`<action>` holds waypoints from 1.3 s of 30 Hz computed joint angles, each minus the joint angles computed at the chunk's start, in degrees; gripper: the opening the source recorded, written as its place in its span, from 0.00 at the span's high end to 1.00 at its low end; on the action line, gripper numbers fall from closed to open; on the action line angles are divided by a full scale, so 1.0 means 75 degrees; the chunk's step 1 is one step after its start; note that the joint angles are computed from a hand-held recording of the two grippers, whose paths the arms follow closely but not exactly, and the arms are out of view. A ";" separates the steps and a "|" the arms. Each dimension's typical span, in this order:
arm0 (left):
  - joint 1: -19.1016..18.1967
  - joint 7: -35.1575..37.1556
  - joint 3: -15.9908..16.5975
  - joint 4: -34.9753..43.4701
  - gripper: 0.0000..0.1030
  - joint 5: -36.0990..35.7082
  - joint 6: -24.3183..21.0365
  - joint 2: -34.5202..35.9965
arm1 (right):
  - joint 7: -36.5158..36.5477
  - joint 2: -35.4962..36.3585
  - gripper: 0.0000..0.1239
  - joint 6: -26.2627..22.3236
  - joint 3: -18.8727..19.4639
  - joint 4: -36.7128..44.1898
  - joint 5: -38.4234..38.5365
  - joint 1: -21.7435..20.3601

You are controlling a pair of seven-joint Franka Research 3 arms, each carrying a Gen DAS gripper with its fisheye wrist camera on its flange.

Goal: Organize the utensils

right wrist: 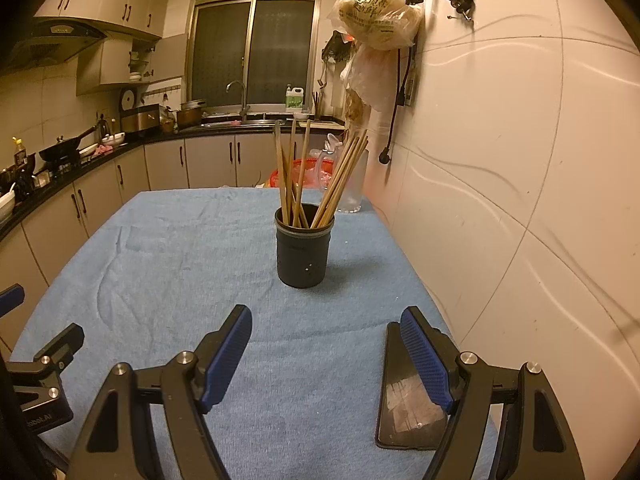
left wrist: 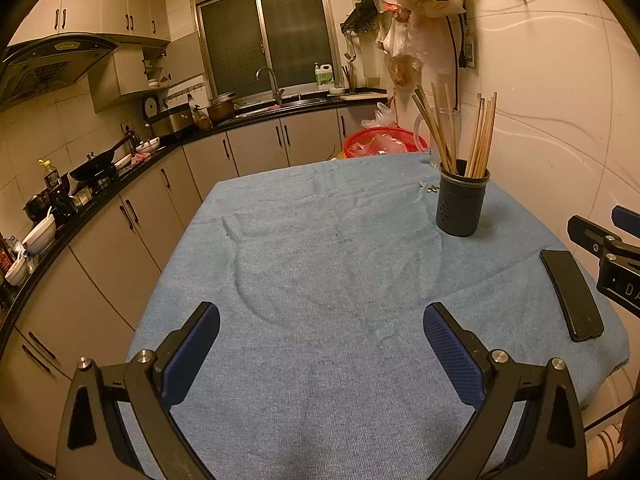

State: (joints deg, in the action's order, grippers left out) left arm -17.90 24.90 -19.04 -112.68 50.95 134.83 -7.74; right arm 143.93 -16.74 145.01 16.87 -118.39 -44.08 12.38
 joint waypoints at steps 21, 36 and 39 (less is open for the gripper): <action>0.0051 0.0043 0.0036 -0.0051 0.02 -0.0123 0.0130 -0.0017 | -0.0210 0.0145 0.36 0.0006 -0.0097 0.0076 0.0203 0.0090; 0.0084 0.0032 0.0051 -0.0104 0.02 -0.0147 0.0218 -0.0057 | -0.0317 0.0271 0.36 0.0014 -0.0164 0.0158 0.0280 0.0186; 0.0118 -0.0096 0.0033 -0.0118 0.02 -0.0111 0.0097 -0.0089 | -0.0358 0.0335 0.36 0.0045 -0.0186 0.0204 0.0311 0.0208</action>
State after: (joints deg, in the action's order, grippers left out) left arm -17.02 24.18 -18.79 -113.57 50.12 135.55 -8.41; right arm 141.25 -14.23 145.35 15.48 -116.86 -41.75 13.95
